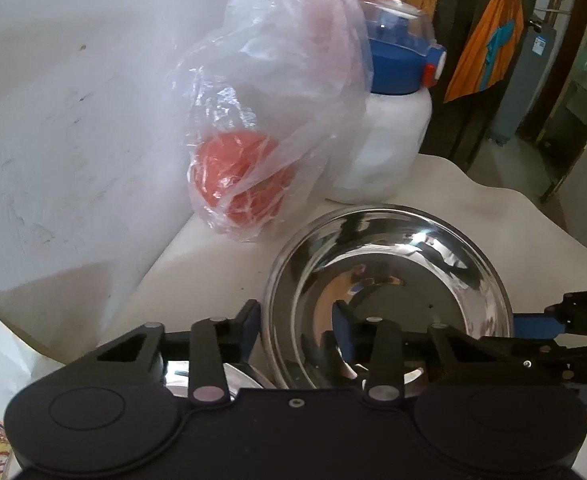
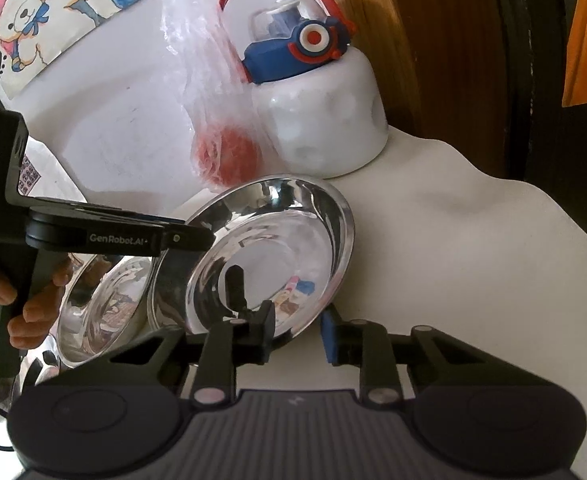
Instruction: Organize plates and bowls
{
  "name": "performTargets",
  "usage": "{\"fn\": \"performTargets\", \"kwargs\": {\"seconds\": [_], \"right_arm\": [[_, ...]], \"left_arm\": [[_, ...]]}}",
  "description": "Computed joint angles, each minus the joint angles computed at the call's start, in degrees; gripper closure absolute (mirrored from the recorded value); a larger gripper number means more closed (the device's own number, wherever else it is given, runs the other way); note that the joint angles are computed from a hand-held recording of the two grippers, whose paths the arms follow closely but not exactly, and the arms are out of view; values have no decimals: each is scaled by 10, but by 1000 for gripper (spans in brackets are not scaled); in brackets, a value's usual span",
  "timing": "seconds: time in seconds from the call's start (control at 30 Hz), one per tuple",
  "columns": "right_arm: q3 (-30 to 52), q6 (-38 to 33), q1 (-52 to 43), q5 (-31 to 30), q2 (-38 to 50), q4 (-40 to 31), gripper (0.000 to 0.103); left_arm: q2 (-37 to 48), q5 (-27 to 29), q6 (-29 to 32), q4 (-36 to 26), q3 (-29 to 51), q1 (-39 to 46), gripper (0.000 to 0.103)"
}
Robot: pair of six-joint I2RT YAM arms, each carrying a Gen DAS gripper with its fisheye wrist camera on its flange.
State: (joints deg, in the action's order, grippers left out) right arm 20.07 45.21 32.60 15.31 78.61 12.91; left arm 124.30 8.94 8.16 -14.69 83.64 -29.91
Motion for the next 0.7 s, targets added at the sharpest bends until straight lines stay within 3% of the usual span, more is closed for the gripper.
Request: {"fn": "performTargets", "kwargs": {"seconds": [0.13,0.4,0.47,0.6,0.7], "right_arm": [[-7,13,1,2,-9,0,77],[-36,49,12,39,-58,-22,81],[-48,55,12,47,-85,-38,82],[-67,65,33,84,-130,-61,83],[-69,77,57,117,-159,-85,83]], "left_arm": [[-1,-2,-11,-4,2,4,72],[11,15,-23,-14,15,2,73],[9,17,-29,-14,13,-2,79],[10,49,-71,-21,16,0,83],[-10,64,-97,14,-20,0,86]]}}
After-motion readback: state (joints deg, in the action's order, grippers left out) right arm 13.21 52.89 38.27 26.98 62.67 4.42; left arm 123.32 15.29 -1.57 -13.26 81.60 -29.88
